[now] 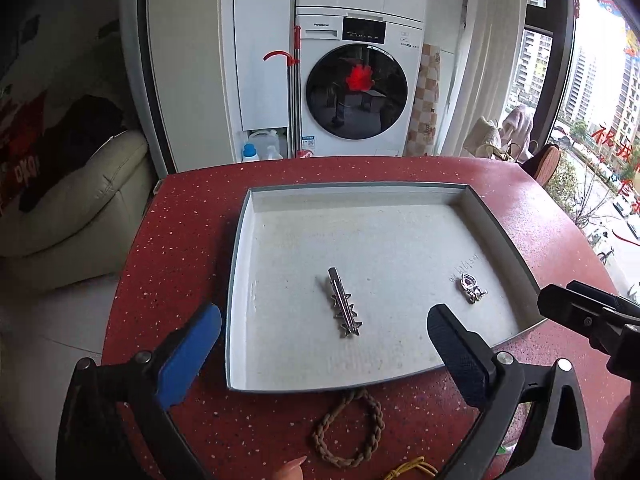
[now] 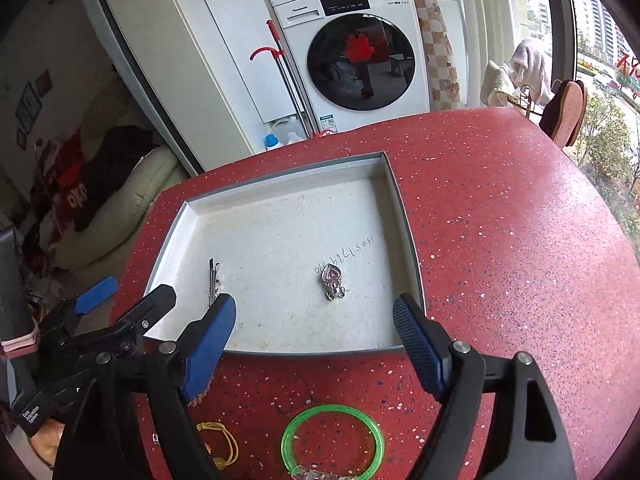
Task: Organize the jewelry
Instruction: 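Open the left gripper releasing the clip in the tray while the right gripper releases the pendant, then withdraw both open grippers from the tray back over the remaining jewelry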
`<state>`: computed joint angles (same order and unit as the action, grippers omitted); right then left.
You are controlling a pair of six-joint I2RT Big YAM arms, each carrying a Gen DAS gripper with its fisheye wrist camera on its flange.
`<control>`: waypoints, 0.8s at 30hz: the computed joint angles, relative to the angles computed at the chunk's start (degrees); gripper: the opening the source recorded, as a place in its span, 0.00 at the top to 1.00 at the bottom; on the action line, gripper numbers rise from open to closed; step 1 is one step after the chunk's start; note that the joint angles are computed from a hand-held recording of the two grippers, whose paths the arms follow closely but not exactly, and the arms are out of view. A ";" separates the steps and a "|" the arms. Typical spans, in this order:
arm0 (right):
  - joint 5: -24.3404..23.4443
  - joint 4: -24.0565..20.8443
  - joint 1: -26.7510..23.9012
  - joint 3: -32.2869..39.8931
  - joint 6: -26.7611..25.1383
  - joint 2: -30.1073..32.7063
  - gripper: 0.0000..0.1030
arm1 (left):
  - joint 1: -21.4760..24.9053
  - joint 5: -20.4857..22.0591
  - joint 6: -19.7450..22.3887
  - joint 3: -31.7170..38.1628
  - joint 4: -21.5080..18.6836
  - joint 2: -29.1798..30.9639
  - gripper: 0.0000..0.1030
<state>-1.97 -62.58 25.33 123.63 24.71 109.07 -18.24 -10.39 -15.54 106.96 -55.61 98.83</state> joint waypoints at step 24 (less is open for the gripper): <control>4.58 6.75 6.57 -24.41 2.95 -19.15 0.00 | -4.26 -4.48 -5.05 -25.57 1.34 -22.29 0.00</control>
